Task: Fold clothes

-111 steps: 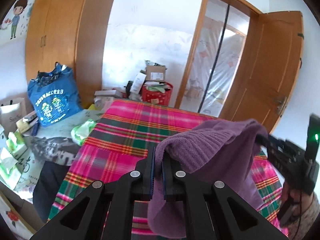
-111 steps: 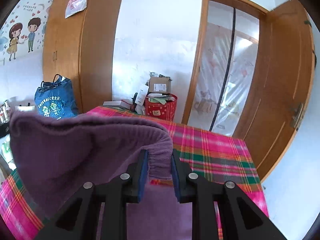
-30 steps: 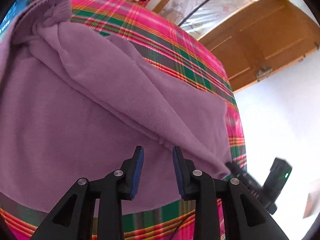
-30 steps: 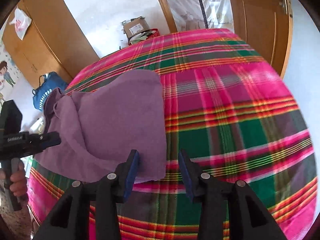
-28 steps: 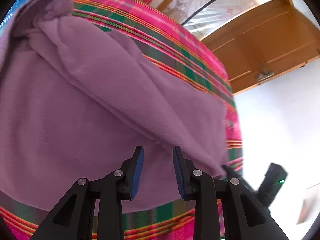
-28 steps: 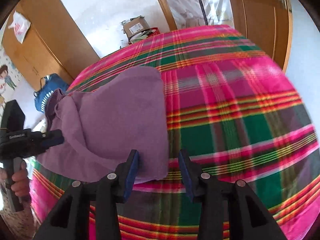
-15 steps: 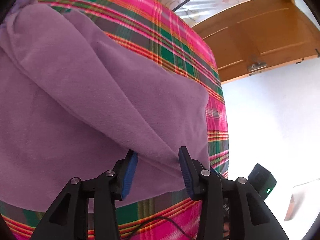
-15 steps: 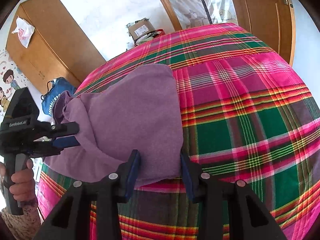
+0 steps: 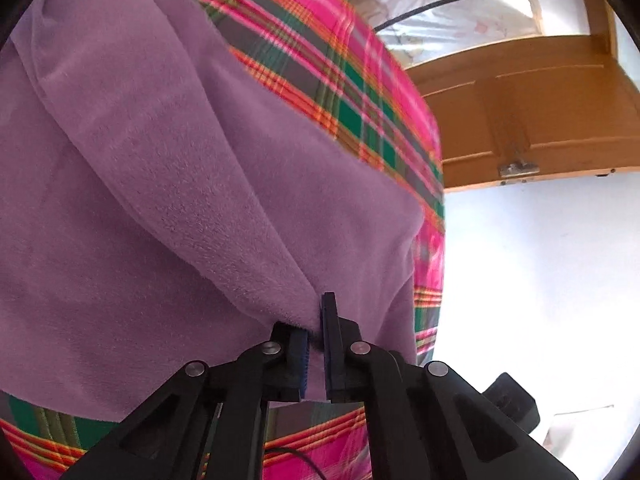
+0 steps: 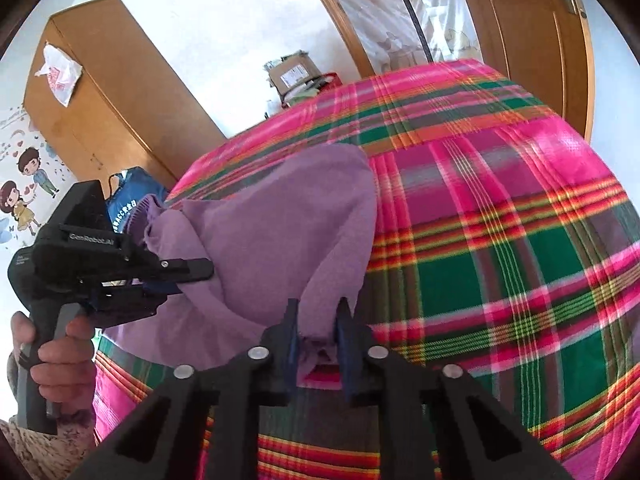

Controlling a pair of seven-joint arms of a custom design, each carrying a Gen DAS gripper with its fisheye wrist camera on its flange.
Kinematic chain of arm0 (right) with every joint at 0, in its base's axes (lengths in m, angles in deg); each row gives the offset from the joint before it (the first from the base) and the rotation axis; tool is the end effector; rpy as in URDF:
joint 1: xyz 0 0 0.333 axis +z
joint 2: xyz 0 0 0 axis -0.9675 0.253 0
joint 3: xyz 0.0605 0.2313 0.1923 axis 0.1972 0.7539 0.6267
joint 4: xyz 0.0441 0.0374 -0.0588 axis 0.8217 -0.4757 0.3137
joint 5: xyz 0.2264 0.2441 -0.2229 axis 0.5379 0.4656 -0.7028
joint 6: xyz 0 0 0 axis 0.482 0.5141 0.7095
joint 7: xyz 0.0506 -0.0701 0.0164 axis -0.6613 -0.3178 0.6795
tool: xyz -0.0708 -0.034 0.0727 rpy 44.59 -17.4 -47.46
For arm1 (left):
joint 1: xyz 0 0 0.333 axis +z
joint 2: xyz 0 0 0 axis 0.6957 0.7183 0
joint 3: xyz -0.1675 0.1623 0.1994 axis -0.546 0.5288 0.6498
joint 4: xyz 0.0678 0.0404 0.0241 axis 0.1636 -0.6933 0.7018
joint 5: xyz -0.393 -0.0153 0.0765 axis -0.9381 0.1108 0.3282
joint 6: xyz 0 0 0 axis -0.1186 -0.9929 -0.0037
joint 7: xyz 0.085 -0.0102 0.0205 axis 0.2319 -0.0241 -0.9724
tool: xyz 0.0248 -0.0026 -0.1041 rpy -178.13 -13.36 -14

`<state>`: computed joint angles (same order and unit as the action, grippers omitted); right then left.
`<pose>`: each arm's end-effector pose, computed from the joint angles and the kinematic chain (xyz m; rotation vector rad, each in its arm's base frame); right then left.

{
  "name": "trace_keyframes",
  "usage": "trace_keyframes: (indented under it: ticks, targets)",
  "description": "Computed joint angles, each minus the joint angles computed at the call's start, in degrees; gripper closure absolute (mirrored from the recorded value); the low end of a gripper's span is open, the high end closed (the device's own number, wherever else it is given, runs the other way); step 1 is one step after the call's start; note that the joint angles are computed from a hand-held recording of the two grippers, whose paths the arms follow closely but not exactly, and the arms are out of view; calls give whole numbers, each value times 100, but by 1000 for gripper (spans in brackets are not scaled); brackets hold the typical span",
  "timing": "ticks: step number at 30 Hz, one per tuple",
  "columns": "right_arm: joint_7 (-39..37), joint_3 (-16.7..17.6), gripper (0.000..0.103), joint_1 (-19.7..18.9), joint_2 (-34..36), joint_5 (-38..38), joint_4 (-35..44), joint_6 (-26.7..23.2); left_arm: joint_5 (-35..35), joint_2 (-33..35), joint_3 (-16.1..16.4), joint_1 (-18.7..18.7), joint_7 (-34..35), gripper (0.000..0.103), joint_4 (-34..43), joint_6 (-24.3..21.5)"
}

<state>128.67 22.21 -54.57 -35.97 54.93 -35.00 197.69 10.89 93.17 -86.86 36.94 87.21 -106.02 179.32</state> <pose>0.5727 0.2247 0.3545 -1.4255 1.8523 -0.2917 0.7156 -0.2992 0.3791 1.6391 -1.8439 0.8155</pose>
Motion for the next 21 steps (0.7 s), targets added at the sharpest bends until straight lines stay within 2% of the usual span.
trace_keyframes:
  ticks: [4, 7, 10, 12, 13, 15, 17, 21]
  targets:
    - [-6, -787, 90, 819, -66, -101, 49, 206, -312, -362, -83, 180, 305, 100, -456, 443]
    - [-211, -1038, 90, 1133, -70, 31, 123, 427, -567, -607, -101, 321, 504, 100, -728, 731]
    - [-463, -588, 90, 792, 13, 26, 366, 528, -753, -721, -60, 406, 535, 100, -813, 984]
    - [-620, -93, 90, 393, 137, -86, 622, 519, -803, -725, -31, 377, 512, 100, -821, 1242]
    - [-662, 189, 90, 155, 194, -157, 726, 489, -828, -752, -26, 375, 523, 100, -862, 1386]
    - [-775, 1040, 90, -565, 431, -424, 1083, 349, -994, -880, -43, 476, 600, 100, -1063, 1683]
    - [-977, 1528, 90, -898, 724, -577, 1473, 196, -1194, -1034, -57, 622, 691, 100, -1284, 1909]
    - [-1741, 2625, 88, -1546, 1484, -613, 2376, -383, -1237, -1203, 97, 643, 523, 100, -1578, 2450]
